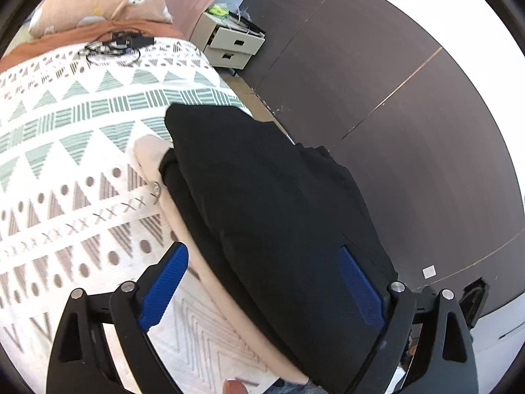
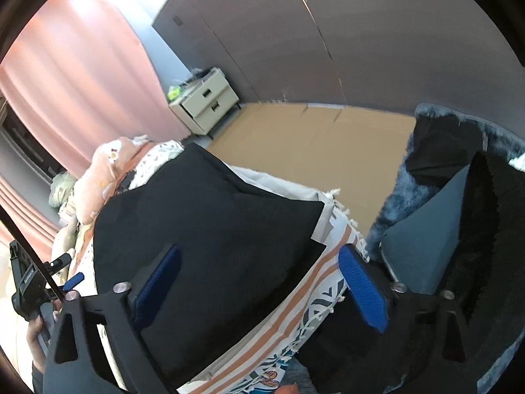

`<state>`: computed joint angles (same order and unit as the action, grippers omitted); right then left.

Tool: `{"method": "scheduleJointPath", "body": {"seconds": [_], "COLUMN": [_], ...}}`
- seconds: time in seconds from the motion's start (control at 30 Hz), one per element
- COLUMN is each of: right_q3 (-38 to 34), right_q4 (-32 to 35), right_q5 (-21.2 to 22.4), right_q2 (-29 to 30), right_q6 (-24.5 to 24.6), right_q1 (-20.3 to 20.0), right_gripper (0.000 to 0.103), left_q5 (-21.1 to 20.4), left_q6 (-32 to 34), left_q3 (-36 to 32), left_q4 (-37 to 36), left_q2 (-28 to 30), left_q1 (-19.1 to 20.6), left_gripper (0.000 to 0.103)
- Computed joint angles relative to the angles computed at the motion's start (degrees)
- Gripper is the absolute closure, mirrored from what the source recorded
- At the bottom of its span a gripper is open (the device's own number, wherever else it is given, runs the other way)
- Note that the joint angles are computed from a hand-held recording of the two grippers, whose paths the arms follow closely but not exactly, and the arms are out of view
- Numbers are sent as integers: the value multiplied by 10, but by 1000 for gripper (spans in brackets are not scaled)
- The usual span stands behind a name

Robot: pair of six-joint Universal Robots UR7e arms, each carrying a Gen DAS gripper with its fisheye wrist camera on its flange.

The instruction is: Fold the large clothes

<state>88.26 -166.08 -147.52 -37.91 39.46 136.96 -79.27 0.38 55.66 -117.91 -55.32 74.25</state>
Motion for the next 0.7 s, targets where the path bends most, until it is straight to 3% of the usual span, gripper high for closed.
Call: {"method": "scheduleJointPath", "body": {"seconds": [0.2,0.3,0.43,0.53,0.7], "right_q3": [-4,-7,-21,-31,-34], "right_q4": [39,64,98,87,95], "right_q5": [-11,-19,-37,-54,-55], "right_q2": [-2,0,11,28,40], "right_q6": [28,48,64,49,23], "right_q1": [30,46,72,91,119], "right_gripper": [6,6,5,0,0], "left_q5": [13,11,16,6,36], "left_q6": [38,53,88,112,150], "left_q3": [57,95,149,186,248], "left_q4": [-7,-15,-54,-68,-94], "left_q2": [-67,-110,-163,-205,-274], "left_q1": [-13,-18,-27,-31,-46], "left_gripper": [9,0,0,0,0]}}
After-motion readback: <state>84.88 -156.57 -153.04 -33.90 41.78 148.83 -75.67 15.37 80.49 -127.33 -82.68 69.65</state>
